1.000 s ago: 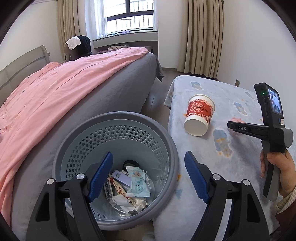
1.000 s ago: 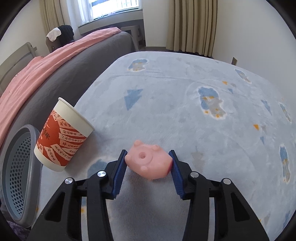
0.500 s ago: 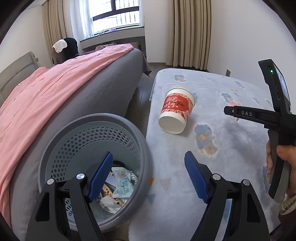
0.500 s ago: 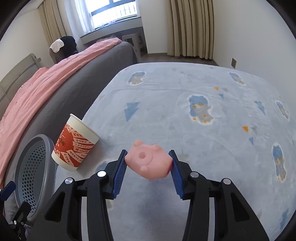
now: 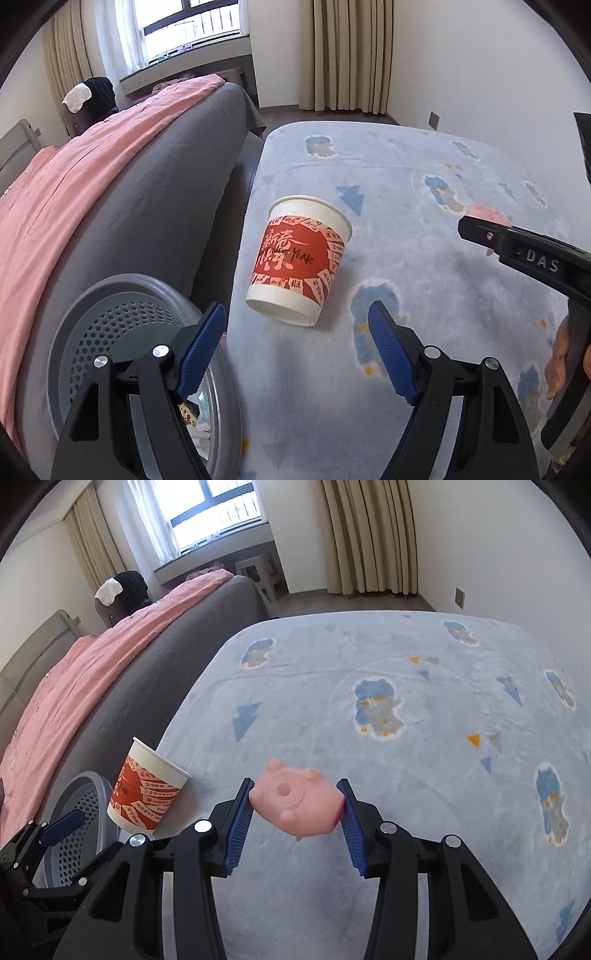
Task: Collect trash
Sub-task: 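Grasp the red-and-white paper cup with the left tool while the right tool holds the pig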
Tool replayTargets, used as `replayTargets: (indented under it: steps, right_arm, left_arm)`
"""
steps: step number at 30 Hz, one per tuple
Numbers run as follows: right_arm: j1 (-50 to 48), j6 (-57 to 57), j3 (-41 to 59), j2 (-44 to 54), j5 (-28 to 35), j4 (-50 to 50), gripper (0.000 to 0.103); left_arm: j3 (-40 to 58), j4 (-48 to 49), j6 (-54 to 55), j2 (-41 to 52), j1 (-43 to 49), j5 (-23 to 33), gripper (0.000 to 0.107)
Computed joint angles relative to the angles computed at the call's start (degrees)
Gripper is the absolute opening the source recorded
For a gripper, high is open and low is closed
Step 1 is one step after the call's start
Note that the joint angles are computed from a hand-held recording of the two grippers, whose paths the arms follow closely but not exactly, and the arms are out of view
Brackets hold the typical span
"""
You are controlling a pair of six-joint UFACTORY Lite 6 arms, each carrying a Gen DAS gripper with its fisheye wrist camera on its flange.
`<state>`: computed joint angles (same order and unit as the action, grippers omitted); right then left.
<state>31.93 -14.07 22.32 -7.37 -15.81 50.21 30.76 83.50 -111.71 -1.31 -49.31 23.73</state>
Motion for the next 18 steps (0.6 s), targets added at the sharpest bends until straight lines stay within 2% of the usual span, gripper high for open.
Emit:
replayTargets:
  steps: [7,16,17,18]
  right_arm:
    - [-1.95,6.25,-0.18,0.13,1.13,-7.21,0.045]
    - [-2.64,9.94,-0.11,-0.29,1.53,-11.49,0.045]
    - [-2.71,9.99,0.0,-0.14,1.62,-11.65,0.045]
    - [-2.74,10.32,0.07,0.07,1.62,-12.03,0.045]
  left_arm:
    - [10.08,3.21,1.49,12.63,5.99,-4.57,0.076]
    - [18.09,6.11,-0.19,23.27,7.74,-4.87,0.076]
    - [18.05,7.52,-1.61,23.51,7.99,-5.09,0.073]
    - [18.11,8.55,-2.64,23.78,8.16,-5.23,0.062]
